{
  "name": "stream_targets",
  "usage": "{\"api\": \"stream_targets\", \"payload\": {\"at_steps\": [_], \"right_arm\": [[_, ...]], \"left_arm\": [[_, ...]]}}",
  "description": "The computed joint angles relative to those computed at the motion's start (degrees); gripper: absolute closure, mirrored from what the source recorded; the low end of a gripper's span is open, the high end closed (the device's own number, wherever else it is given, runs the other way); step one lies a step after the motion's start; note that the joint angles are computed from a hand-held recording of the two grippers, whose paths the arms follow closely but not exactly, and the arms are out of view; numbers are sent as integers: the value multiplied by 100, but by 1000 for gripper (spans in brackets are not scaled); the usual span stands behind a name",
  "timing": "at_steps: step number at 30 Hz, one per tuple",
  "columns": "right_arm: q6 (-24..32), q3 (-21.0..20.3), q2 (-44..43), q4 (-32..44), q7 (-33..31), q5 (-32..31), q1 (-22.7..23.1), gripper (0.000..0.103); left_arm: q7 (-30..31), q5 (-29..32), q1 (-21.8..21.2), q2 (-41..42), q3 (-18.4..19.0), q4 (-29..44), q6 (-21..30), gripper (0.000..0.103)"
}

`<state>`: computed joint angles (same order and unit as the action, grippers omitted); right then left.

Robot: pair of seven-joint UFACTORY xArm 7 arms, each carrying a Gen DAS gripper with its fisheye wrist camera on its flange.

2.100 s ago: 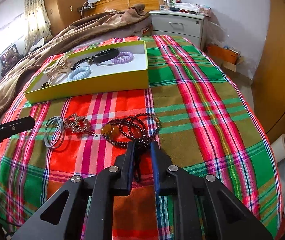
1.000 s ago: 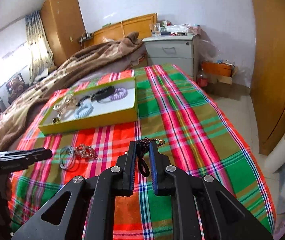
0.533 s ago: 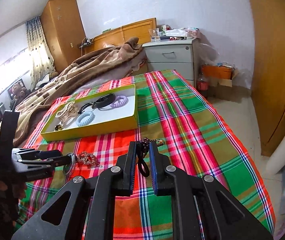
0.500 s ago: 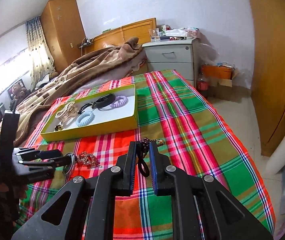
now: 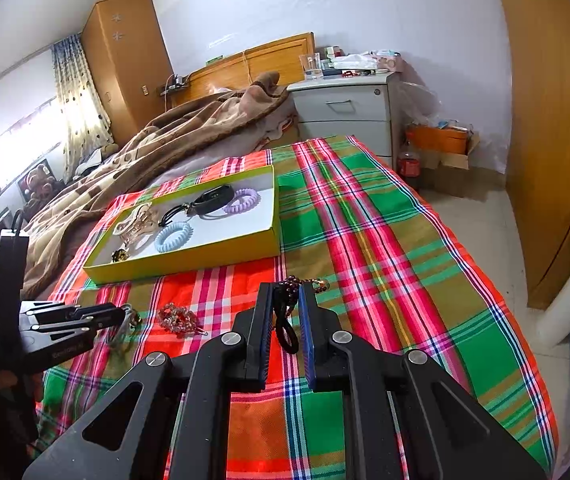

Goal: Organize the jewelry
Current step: 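Lower the open left tool over the grey elastic hair ties while the right tool holds the bracelet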

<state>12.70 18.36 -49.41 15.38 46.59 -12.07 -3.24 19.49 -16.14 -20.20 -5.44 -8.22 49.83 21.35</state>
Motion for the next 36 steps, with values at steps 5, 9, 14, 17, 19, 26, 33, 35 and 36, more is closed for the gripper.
{"api": "stream_targets", "payload": {"at_steps": [5,9,14,17,19,26,33,35,36], "right_arm": [[-16,-2,24,1,0,-3,8,90],[-62,8,62,6,10,-2,7,90],[-81,5,132,31,2,3,27,90],[-95,12,154,37,3,0,15,90],[-94,10,154,38,3,3,19,90],[-233,10,245,34,-16,7,34,90],[-314,34,405,81,-51,36,20,90],[-528,-242,466,14,-149,164,266,90],[-535,-268,504,37,-187,200,291,90]], "left_arm": [[686,-968,-119,-177,182,-89,90,95],[1103,-1564,-180,-342,306,-181,126,95],[1329,-1999,-161,-428,388,-207,226,95],[1473,-2177,-140,-427,431,-158,419,94],[1471,-2162,-104,-432,400,-168,449,91],[1555,-2193,-65,-557,419,-304,498,78],[1532,-2181,-42,-602,478,-318,462,74],[1633,-2276,-77,-603,489,-311,473,71],[1739,-2377,-112,-597,506,-297,507,69]]}}
